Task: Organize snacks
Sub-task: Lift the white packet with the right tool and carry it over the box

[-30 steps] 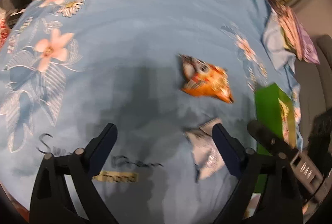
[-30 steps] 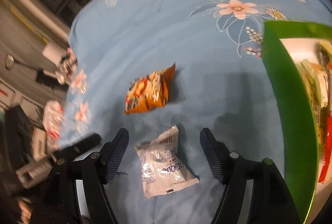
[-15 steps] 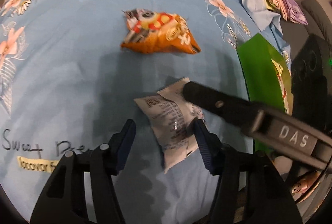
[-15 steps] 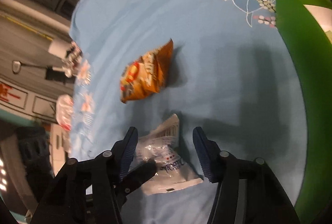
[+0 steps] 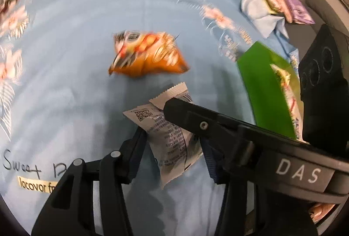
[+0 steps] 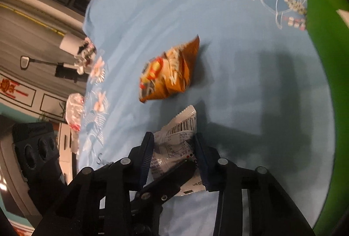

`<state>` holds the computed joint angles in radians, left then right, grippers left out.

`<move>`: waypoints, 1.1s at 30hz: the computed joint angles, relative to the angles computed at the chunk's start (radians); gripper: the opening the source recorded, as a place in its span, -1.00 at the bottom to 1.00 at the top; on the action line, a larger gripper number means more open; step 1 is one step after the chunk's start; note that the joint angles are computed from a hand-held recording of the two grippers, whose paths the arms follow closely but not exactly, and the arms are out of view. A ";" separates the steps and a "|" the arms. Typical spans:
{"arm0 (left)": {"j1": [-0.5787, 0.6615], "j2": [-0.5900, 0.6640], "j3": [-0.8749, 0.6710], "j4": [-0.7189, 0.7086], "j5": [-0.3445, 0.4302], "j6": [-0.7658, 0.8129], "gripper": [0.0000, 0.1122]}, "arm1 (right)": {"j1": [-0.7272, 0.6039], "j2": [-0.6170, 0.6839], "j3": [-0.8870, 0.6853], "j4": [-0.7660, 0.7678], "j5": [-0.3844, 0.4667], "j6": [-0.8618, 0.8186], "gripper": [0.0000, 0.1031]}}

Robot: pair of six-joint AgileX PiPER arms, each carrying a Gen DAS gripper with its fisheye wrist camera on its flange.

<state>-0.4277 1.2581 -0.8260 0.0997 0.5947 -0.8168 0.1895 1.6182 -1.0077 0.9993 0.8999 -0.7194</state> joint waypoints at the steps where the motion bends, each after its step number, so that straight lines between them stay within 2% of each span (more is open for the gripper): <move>1: -0.030 -0.013 -0.003 0.062 -0.003 -0.057 -0.12 | -0.001 -0.028 0.012 0.009 -0.016 -0.009 -0.22; 5: -0.153 -0.039 -0.032 0.319 0.021 -0.283 -0.13 | -0.028 -0.142 0.061 0.059 -0.052 -0.063 -0.22; 7: -0.205 -0.025 -0.070 0.420 0.038 -0.349 -0.13 | -0.059 -0.189 0.075 0.079 -0.060 -0.083 -0.22; 11: -0.279 0.043 -0.170 0.536 0.070 -0.380 -0.13 | -0.151 -0.254 0.105 0.152 -0.066 -0.140 -0.21; 16: -0.297 0.187 -0.327 0.552 0.020 -0.266 -0.14 | -0.329 -0.291 0.142 0.256 -0.019 -0.224 -0.22; 19: -0.296 0.259 -0.416 0.487 -0.009 -0.139 -0.15 | -0.441 -0.303 0.160 0.302 0.007 -0.265 -0.23; 22: -0.289 0.369 -0.552 0.341 -0.001 0.070 -0.18 | -0.505 -0.303 0.167 0.301 -0.030 -0.250 -0.24; 25: -0.274 0.462 -0.661 0.196 -0.006 0.253 -0.19 | -0.576 -0.273 0.164 0.313 -0.027 -0.244 -0.24; 30: -0.273 0.549 -0.757 0.048 -0.014 0.418 -0.22 | -0.683 -0.208 0.153 0.335 -0.004 -0.245 -0.25; 33: -0.265 0.614 -0.824 -0.050 0.003 0.511 -0.23 | -0.714 -0.173 0.138 0.311 -0.020 -0.221 -0.25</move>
<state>-0.6928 1.8719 -1.6500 0.0498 0.5979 -0.3056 -0.5241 1.4457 -0.8696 1.3100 0.8800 -0.9409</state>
